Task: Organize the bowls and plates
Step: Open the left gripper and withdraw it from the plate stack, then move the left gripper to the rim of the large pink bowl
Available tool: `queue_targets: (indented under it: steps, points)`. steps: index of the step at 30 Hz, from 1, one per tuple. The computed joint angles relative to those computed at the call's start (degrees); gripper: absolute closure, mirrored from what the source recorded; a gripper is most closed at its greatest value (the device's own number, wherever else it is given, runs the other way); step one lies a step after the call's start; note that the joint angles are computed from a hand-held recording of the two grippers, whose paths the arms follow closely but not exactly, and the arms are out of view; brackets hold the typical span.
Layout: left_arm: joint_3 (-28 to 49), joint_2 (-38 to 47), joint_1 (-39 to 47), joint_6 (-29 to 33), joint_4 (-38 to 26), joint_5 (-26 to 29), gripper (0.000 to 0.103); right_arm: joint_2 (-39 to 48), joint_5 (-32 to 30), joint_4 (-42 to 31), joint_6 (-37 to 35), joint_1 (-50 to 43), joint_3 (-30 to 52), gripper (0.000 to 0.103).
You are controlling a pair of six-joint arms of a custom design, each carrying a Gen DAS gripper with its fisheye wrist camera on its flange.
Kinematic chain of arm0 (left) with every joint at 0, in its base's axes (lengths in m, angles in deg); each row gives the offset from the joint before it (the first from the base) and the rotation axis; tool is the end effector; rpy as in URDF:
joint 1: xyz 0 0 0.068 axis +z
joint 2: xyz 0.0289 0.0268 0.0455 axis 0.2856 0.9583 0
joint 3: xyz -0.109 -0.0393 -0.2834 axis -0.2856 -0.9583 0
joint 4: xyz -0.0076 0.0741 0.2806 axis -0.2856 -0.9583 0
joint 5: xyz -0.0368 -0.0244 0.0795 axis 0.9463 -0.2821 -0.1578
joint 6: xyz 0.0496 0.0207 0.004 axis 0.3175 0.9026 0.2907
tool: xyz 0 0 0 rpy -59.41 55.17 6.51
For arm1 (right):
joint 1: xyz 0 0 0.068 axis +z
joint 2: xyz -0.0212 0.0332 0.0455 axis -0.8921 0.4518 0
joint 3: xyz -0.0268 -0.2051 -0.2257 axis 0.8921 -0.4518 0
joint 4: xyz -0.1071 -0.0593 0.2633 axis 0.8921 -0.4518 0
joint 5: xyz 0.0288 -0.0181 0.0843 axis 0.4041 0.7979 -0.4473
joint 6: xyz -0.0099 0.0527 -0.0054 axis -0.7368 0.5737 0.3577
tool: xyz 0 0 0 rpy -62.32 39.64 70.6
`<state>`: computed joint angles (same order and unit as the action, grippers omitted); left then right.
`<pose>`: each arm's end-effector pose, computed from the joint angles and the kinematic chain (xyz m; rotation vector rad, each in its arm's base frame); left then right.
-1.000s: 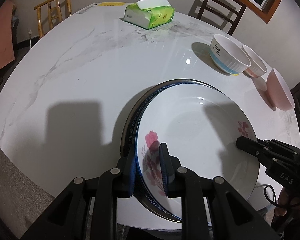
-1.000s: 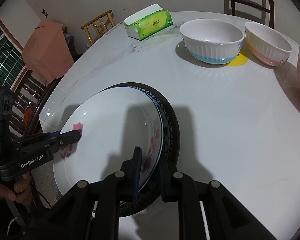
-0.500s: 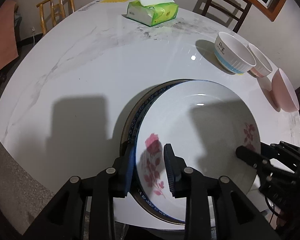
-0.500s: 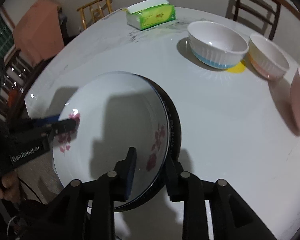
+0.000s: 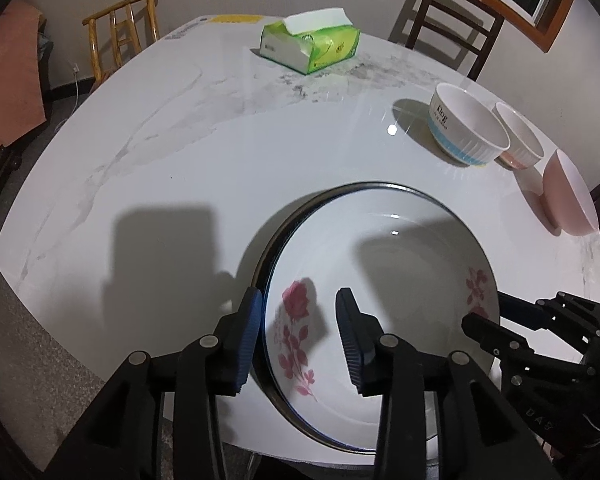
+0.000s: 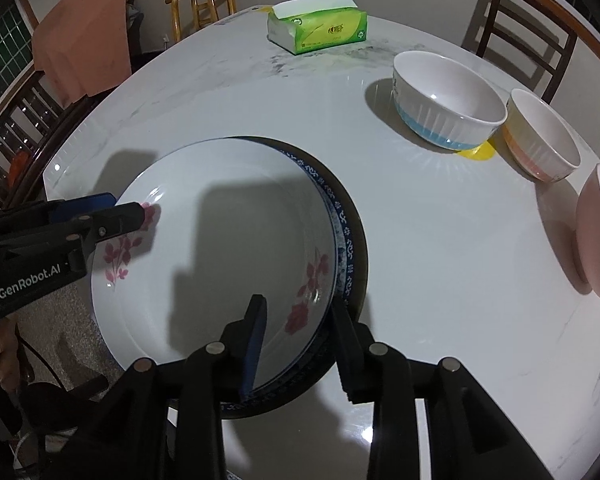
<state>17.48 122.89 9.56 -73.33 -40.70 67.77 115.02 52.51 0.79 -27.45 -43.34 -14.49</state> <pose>0.1559 -0.0160 0.1992 -0.4186 2.6681 -0.0414 0.1956 0.0796 0.1978 -0.8321 2.5730 0.3646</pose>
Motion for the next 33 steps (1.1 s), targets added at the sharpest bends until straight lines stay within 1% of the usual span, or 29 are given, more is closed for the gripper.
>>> queue_targets:
  steps: [4, 10, 12, 15, 17, 25, 29, 33]
  points:
    - [0.9, 0.8, -4.0, -2.6, 0.4, -3.2, 0.066, -2.0, -1.0, -0.8, -1.3, -1.7, 0.1, 0.070]
    - [3.2, 4.2, -12.1, -7.0, 1.7, -8.0, 0.061, -3.9, -2.1, -1.9, -4.1, -6.9, 0.1, 0.070]
    - [4.0, 5.8, -14.4, -8.3, 2.3, -8.8, 0.059, -3.9, -3.3, -2.7, -5.8, -9.9, 0.3, 0.070]
    - [5.6, 9.4, -17.9, -9.9, 4.1, -8.9, 0.058, -3.7, -7.8, -4.6, -9.3, -16.5, 0.3, 0.070]
    - [7.3, 12.9, -20.6, -11.0, 5.4, -9.4, 0.058, -3.5, -9.0, -5.2, -11.4, -20.6, 0.1, 0.070]
    - [14.0, 24.9, -28.6, -15.2, 10.1, -9.0, 0.055, 2.7, -11.7, -5.3, -21.2, -37.0, 2.0, 0.070]
    - [18.2, 30.3, -32.2, -17.2, 10.7, -9.2, 0.054, 5.6, -12.3, -4.9, -25.9, -44.0, 3.7, 0.070]
    - [22.6, 34.7, -34.3, -17.7, 10.2, -9.2, 0.054, 10.2, -14.3, -6.1, -30.6, -51.5, 7.3, 0.070]
